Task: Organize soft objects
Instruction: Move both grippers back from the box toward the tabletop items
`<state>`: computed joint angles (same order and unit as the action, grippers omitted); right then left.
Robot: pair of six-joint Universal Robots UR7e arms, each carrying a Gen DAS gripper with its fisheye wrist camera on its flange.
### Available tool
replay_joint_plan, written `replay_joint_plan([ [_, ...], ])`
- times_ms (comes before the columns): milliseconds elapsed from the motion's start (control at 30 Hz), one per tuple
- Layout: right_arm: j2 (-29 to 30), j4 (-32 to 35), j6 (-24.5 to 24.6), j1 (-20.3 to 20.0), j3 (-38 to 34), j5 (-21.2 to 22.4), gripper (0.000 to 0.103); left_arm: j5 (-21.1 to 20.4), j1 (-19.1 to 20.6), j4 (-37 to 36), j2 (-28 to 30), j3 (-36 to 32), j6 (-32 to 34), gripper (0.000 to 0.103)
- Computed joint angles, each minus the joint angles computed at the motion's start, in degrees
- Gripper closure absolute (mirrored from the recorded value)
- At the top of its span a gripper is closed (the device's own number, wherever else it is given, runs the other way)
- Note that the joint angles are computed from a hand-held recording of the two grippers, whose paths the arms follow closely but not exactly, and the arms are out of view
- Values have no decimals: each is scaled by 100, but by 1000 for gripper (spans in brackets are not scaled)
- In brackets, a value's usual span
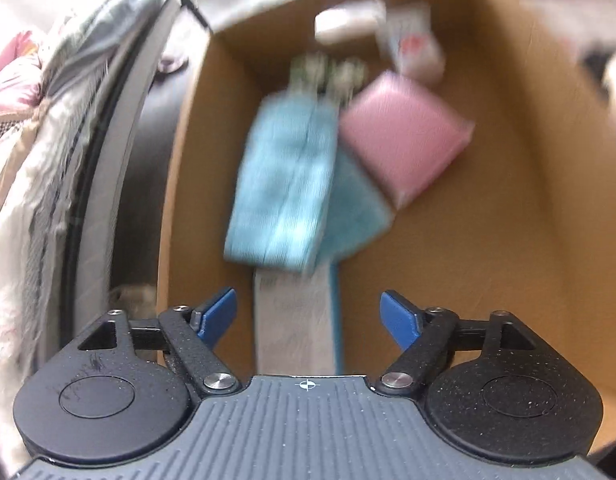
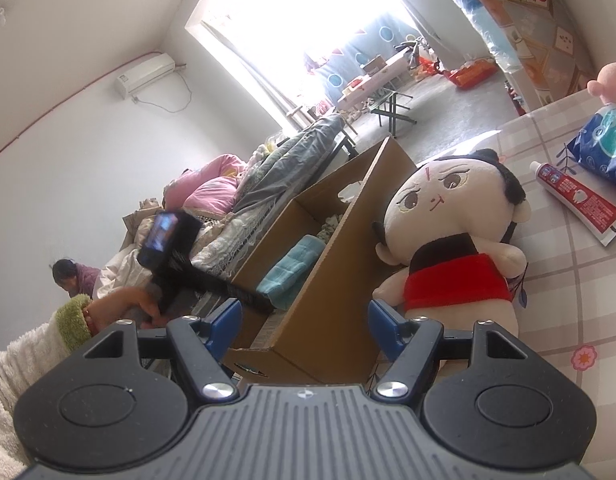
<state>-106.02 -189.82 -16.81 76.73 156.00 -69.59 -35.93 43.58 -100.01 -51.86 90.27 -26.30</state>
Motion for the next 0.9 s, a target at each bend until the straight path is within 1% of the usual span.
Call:
replay_joint_plan([
  [100, 109, -86, 121, 152, -30, -154, 30, -132, 86, -1403, 210, -24, 580, 21],
  [133, 143, -99, 164, 204, -42, -201, 30, -235, 146, -1692, 312, -97, 640, 22],
  [167, 171, -117, 207, 271, -50, -270, 30, -356, 236, -1784, 403, -226, 604, 24],
  [267, 222, -241, 279, 460, -40, -511, 30, -789, 536, -1663, 754, -751, 222, 25],
  [333, 218, -300, 330, 526, -23, -635, 30, -805, 712, -1260, 983, -1107, -181, 25],
  [400, 172, -311, 363, 517, 6, -690, 30, -763, 847, -981, 1117, -1298, -456, 25],
  [467, 132, -319, 372, 500, 28, -779, 30, -791, 898, -1099, 1065, -1203, -548, 22],
  [533, 106, -353, 343, 500, 49, -909, 30, -864, 869, -1449, 913, -983, -442, 17],
  [600, 56, -369, 301, 456, 83, -938, 28, -833, 762, -1705, 732, -729, -298, 9],
  [667, -21, -423, 261, 364, 144, -861, 24, -712, 608, -1996, 526, -426, -143, 6],
  [733, -115, -480, 222, 278, 213, -772, 16, -613, 426, -2386, 271, -68, 3, 5],
  [833, -306, -559, 145, 184, 324, -665, 5, -648, 166, -2953, -163, 421, 307, 3],
  [900, -415, -648, 42, 144, 401, -629, 4, -573, -34, -3355, -408, 727, 504, 2],
])
